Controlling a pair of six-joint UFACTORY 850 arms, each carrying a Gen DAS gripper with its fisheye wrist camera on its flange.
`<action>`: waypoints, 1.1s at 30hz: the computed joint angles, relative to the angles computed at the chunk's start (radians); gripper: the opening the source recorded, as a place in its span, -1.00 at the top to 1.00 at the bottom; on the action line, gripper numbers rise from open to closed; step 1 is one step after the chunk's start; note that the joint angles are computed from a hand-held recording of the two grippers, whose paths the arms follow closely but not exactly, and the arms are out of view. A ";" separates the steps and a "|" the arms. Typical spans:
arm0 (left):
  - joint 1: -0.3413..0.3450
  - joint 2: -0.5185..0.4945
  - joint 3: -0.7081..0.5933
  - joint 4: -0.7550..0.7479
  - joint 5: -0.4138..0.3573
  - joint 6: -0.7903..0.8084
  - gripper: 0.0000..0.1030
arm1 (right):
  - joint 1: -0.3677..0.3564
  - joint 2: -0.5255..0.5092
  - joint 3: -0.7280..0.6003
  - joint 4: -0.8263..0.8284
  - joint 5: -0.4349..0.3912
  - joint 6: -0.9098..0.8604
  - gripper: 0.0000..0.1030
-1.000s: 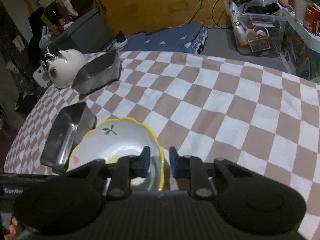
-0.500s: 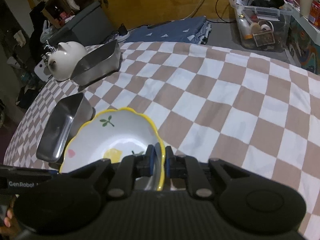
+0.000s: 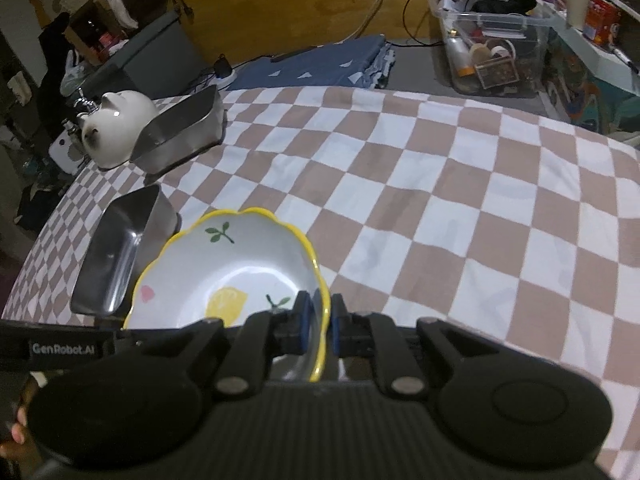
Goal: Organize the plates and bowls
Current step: 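Lift the floral bowl with both grippers and carry it over the cream bowl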
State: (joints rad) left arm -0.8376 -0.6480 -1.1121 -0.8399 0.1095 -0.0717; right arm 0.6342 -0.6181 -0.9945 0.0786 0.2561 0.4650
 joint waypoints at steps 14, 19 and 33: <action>-0.029 0.118 0.095 -0.021 0.102 0.052 0.64 | 0.069 0.124 0.093 0.325 0.045 -0.235 0.75; -0.047 0.174 0.153 -0.022 0.137 0.058 0.64 | 0.108 0.171 0.134 0.402 0.050 -0.270 0.75; -0.083 0.309 0.320 0.132 0.169 -0.098 0.64 | 0.253 0.266 0.223 0.709 0.085 -0.374 0.76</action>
State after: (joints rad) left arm -0.9205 -0.3393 -0.7925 -0.7084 0.2784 -0.1701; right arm 0.8875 -0.3519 -0.7720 0.7880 0.3415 0.0910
